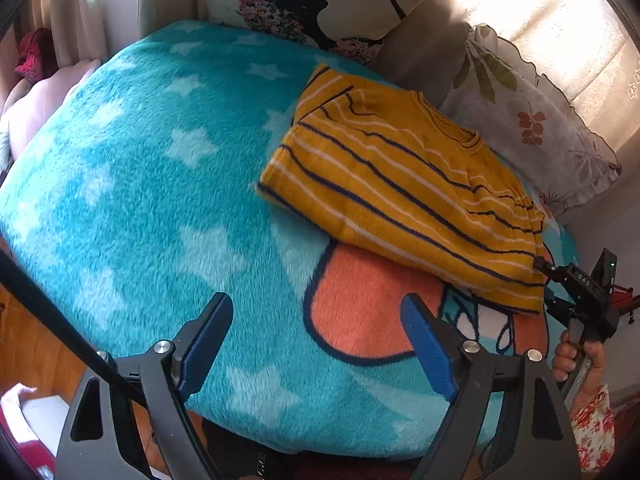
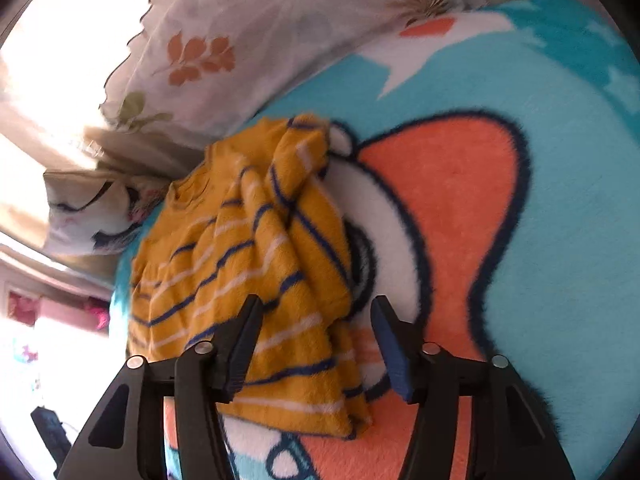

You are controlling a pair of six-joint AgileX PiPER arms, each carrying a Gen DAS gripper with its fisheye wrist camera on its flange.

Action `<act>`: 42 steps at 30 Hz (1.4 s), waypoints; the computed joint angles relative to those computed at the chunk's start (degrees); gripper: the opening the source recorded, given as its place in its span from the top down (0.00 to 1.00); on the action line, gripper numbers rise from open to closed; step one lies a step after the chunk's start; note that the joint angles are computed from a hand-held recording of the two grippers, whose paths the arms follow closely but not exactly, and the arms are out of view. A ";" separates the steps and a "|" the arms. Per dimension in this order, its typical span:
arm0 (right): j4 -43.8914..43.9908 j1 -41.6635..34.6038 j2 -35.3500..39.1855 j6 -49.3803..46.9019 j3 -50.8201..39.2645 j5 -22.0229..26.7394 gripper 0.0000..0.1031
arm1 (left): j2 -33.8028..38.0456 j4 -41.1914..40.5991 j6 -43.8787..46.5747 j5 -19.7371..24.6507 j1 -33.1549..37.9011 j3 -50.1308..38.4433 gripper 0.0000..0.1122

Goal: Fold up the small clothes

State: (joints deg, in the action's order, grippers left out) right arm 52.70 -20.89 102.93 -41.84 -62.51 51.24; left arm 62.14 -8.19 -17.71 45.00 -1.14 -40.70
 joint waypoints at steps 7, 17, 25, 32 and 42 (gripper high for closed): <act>5.61 4.11 1.49 0.98 -0.21 -3.63 0.51 | 0.13 2.67 -2.66 1.00 -3.07 -0.75 0.25; -5.35 12.76 -7.01 19.52 -3.98 -7.51 0.78 | 3.96 -12.85 24.49 2.54 16.40 -2.02 0.25; -41.82 43.33 -3.22 53.18 -23.41 -10.53 0.81 | 13.06 -24.54 47.95 7.96 34.80 -7.35 0.25; -56.67 59.09 17.02 65.74 -47.55 -0.43 0.82 | 22.76 -27.78 58.02 12.66 46.35 -14.33 0.25; -36.65 57.83 15.17 49.31 -43.46 -0.92 0.40 | 31.59 -31.16 60.97 17.24 48.47 -23.02 0.25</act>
State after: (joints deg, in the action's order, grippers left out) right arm 16.05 36.94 118.10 7.48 -105.96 50.32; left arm 93.73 -39.35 43.26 62.24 47.33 -63.72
